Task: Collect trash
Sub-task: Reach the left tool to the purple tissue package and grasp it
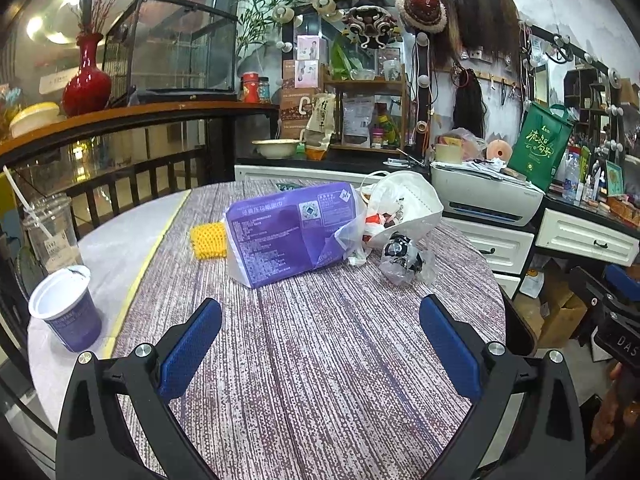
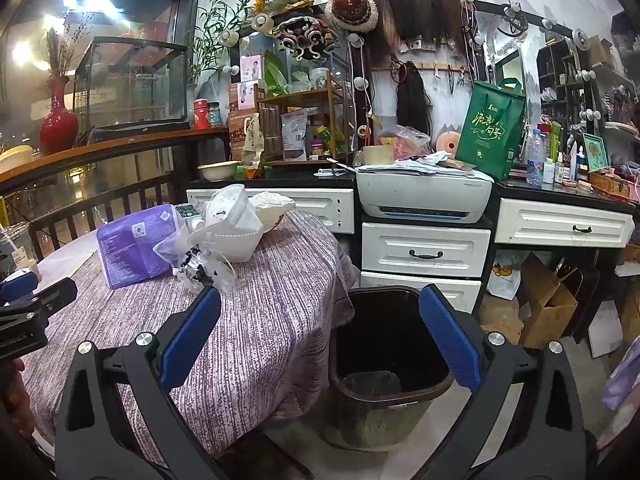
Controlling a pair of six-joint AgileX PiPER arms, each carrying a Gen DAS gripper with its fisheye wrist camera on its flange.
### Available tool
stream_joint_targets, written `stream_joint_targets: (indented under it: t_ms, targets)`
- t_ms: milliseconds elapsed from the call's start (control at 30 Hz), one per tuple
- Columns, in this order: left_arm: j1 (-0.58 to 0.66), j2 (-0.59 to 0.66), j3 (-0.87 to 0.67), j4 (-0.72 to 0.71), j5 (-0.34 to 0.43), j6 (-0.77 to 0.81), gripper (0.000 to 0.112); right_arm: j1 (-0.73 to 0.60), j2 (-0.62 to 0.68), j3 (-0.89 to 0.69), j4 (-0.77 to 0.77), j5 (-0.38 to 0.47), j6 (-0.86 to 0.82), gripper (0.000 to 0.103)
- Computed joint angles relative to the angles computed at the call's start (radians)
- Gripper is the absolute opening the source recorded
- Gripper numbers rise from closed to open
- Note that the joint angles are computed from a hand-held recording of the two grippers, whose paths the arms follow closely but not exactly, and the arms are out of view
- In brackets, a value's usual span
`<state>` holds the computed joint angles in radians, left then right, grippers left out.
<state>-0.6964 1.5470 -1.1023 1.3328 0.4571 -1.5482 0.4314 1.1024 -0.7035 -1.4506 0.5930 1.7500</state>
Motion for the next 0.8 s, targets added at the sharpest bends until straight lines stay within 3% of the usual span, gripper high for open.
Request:
stream_joint_targets:
  t_ms: [133, 267, 400, 567, 700, 800]
  targets:
    - [0.032, 0.014, -0.021, -0.085, -0.013, 0.087, 0.098, -0.066, 0.047, -0.013, 0.030, -0.104, -0.067, 0.098]
    - [0.070, 0.026, -0.057, -0.187, -0.033, 0.230, 0.098, -0.157, 0.110, -0.109, 0.345, -0.224, -0.448, 0.098]
    - [0.127, 0.066, -0.144, -0.430, -0.053, 0.522, 0.098, -0.227, 0.234, -0.282, 0.698, -0.279, -0.848, 0.098]
    - [0.213, 0.158, -0.315, -0.839, -0.011, 0.985, 0.098, -0.266, 0.445, -0.564, 1.198, -0.209, -1.332, 0.098]
    - [0.254, 0.197, -0.391, -0.966, 0.010, 1.124, 0.098, -0.331, 0.595, -0.800, 1.569, -0.095, -1.673, 0.098]
    - [0.275, 0.225, -0.438, -1.025, 0.024, 1.201, 0.098, -0.354, 0.675, -0.925, 1.639, -0.034, -1.732, 0.096]
